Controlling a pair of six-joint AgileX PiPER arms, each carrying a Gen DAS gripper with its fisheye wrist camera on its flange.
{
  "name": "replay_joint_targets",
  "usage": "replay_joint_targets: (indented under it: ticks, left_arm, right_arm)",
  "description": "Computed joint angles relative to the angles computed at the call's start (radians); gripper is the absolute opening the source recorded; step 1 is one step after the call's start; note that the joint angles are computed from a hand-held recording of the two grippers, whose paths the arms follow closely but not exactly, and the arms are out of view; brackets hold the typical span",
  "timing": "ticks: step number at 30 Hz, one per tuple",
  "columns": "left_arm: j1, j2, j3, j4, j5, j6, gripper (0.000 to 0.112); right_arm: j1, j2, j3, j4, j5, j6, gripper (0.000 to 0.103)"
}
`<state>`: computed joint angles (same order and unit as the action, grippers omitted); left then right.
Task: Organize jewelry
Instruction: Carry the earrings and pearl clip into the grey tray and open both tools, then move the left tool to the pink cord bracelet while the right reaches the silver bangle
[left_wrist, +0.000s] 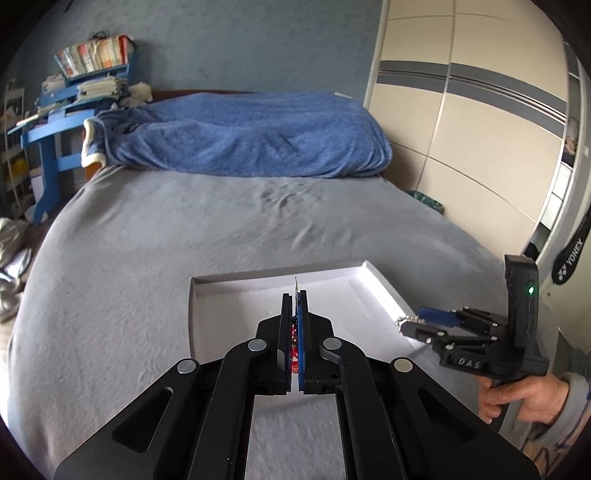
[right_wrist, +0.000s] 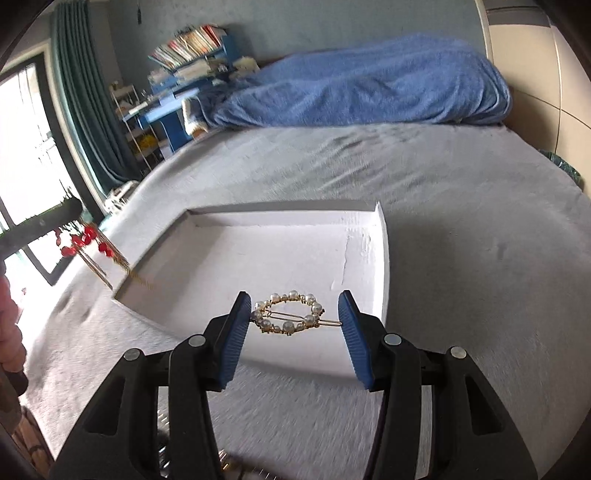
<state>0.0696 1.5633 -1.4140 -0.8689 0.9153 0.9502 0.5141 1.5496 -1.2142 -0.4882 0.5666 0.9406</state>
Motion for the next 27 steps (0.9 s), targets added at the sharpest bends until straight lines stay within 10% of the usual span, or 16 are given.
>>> replay_joint_targets:
  ticks: [15, 27]
  left_arm:
    - [-0.079, 0.145, 0.03, 0.14, -0.148, -0.051, 0.003]
    - [0.003, 0.065, 0.168, 0.056, -0.163, 0.077, 0.052]
  right_arm:
    - [-0.043, 0.26, -0.219, 0.098, 0.095, -0.208, 0.049]
    - [0.007, 0.137, -0.08, -0.019, 0.059, -0.072, 0.062]
